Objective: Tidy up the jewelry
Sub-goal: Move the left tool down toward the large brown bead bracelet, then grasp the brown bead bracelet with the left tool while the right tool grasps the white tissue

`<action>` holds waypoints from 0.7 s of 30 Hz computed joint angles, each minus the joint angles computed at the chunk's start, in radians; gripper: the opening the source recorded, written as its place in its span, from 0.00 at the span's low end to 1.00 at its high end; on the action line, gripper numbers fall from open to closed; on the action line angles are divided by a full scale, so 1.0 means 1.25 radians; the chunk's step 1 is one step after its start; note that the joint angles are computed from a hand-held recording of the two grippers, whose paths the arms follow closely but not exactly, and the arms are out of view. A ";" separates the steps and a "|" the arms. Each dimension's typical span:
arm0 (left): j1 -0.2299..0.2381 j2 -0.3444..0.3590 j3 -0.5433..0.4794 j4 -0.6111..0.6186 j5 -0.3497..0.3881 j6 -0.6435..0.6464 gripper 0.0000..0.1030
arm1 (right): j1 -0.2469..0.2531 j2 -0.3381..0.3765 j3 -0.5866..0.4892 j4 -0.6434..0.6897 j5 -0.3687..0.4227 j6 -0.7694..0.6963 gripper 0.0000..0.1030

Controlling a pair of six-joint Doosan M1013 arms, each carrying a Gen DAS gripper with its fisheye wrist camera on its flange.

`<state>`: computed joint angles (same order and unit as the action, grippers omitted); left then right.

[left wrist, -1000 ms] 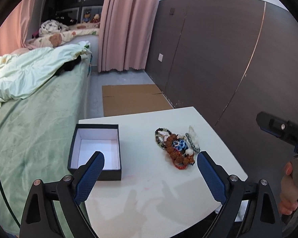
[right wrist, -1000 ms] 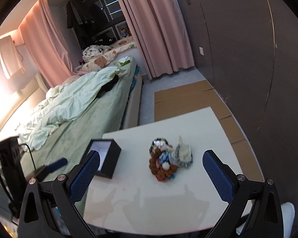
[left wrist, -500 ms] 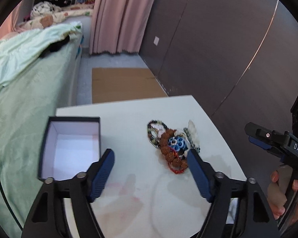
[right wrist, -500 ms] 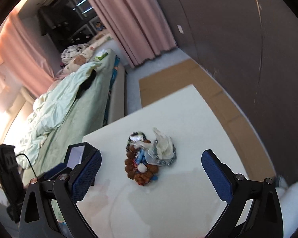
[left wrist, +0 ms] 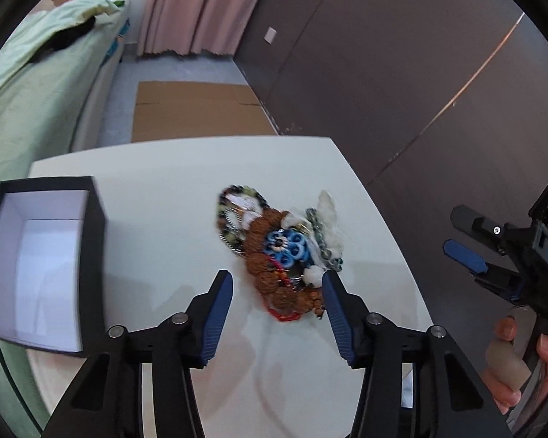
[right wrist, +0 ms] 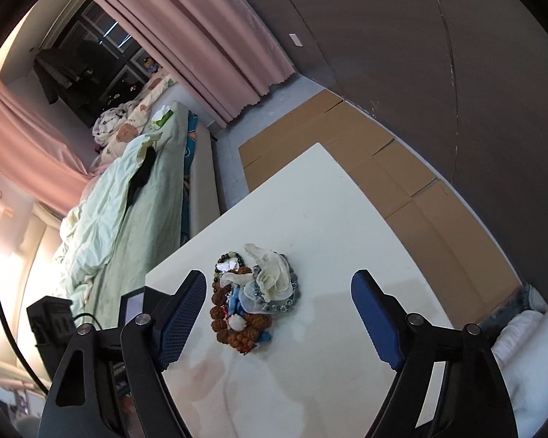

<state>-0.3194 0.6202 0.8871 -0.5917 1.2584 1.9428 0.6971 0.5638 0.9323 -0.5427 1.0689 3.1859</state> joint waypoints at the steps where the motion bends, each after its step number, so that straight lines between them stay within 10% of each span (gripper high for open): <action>1: -0.003 0.004 -0.003 0.002 0.004 -0.004 0.50 | -0.001 -0.001 0.002 0.002 -0.001 0.002 0.78; 8: -0.015 0.032 -0.020 0.029 0.012 -0.051 0.41 | -0.015 0.000 0.018 0.056 -0.041 0.009 0.65; 17: -0.006 0.035 -0.006 -0.009 -0.023 -0.056 0.00 | -0.053 0.050 -0.023 0.219 -0.074 -0.099 0.57; 21: 0.002 0.035 -0.016 -0.047 -0.030 -0.044 0.00 | -0.064 0.068 -0.036 0.265 -0.083 -0.124 0.48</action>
<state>-0.3170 0.6641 0.8672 -0.6510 1.2207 1.8882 0.6174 0.6485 0.8876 -0.2109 0.9658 3.0307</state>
